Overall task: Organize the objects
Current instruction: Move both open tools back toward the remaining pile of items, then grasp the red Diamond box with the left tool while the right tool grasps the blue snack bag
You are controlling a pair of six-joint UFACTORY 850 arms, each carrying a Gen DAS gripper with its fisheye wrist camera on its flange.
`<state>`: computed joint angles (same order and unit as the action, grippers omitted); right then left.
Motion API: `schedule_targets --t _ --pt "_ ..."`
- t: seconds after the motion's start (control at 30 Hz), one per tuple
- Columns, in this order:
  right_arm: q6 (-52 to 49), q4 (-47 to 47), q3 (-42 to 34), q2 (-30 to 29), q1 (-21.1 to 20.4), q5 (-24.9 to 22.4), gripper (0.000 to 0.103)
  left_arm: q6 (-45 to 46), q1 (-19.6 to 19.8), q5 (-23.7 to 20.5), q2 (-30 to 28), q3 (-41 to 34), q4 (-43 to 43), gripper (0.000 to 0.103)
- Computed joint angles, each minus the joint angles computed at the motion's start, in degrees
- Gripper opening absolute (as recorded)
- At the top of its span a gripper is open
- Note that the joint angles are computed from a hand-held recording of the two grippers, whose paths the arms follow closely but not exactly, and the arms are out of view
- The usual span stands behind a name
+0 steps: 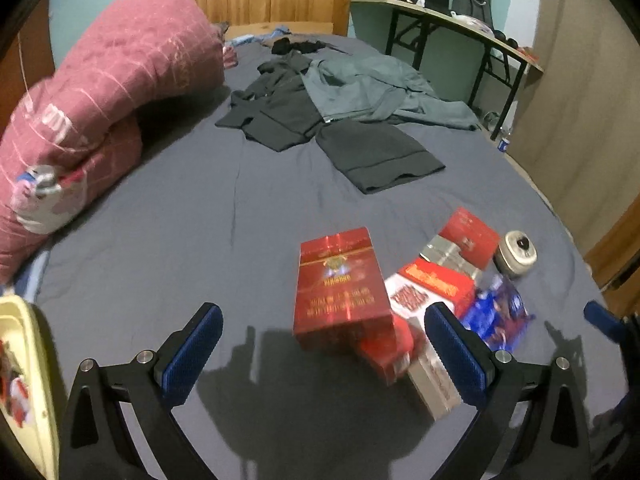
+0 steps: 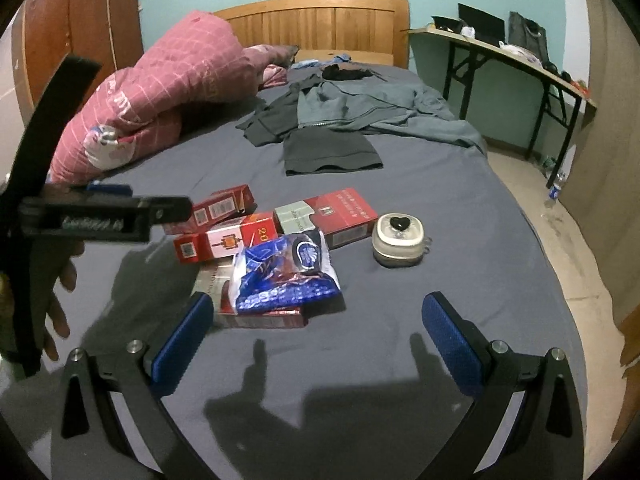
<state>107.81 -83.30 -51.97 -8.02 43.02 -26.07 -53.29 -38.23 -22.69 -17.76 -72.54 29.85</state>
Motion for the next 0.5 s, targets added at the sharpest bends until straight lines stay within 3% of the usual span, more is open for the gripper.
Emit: schedule_targets --t 0.17,0.5 --pt "-1.28 -2.17 -2.06 -2.91 0.03 0.36 0.103 4.01 1.2 0.52 -3.82 -2.91 -3.94 0.103" --pt "-3.58 -2.76 -5.01 -6.51 -0.76 1.35 0.103 2.57 0.84 0.68 -7.23 -5.24 -1.64 0.103"
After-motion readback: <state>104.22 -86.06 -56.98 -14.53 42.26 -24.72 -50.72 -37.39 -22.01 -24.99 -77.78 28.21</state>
